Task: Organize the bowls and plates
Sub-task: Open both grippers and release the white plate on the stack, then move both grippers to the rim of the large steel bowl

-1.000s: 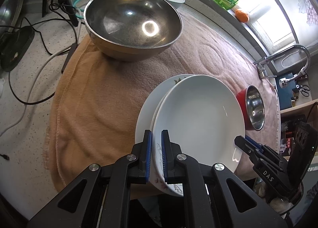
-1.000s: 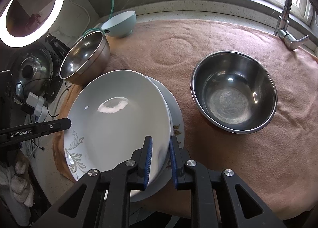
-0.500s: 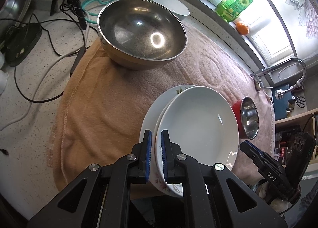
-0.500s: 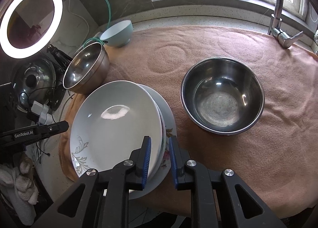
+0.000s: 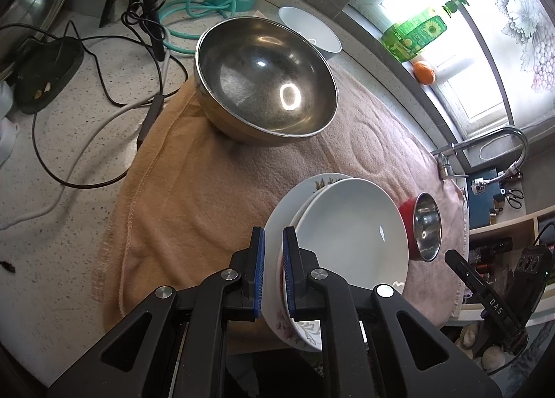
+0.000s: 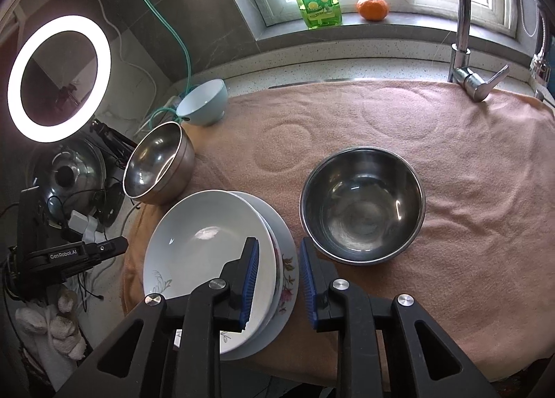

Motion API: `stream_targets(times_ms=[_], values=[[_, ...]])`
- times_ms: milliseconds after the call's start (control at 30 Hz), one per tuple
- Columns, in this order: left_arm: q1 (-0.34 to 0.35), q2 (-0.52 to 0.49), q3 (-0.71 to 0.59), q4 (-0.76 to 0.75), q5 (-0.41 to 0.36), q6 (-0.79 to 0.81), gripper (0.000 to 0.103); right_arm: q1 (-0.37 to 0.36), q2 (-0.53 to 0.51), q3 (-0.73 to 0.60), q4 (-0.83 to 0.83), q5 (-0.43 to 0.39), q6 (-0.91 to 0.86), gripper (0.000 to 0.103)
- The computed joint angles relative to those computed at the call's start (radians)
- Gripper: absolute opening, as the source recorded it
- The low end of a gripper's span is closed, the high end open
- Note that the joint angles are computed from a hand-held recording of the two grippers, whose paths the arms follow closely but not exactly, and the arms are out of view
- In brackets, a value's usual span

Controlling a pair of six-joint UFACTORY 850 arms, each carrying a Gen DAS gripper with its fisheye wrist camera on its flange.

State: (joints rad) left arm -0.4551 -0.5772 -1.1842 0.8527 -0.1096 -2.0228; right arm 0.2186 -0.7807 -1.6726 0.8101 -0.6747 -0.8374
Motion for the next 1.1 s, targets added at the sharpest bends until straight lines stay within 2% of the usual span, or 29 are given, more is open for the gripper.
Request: stream_targets(times_ms=[67,200,433,567,967,1100], values=[[0.000,0.004,0.002,0.014,-0.010,-0.015,0.009,0.000,-0.001,-0.007,0.007,-0.003,0.000,0.022],[0.005,0.022,0.022,0.167,-0.025,-0.195,0.009,0.002,-0.015,-0.039,0.008,-0.025,0.000,0.022],[0.010,0.041,0.028,0.192,-0.092,-0.272,0.009,0.005,-0.074,-0.147,0.007,-0.099,-0.007,0.022],[0.009,0.035,0.001,0.122,-0.160,-0.210,0.009,0.008,-0.107,-0.212,0.020,-0.151,-0.024,0.022],[0.012,0.011,-0.054,0.053,-0.262,-0.153,0.009,0.029,-0.196,-0.392,0.014,-0.285,-0.030,0.024],[0.030,0.000,-0.065,0.003,-0.252,-0.085,0.009,0.044,-0.230,-0.452,0.012,-0.327,0.010,0.026]])
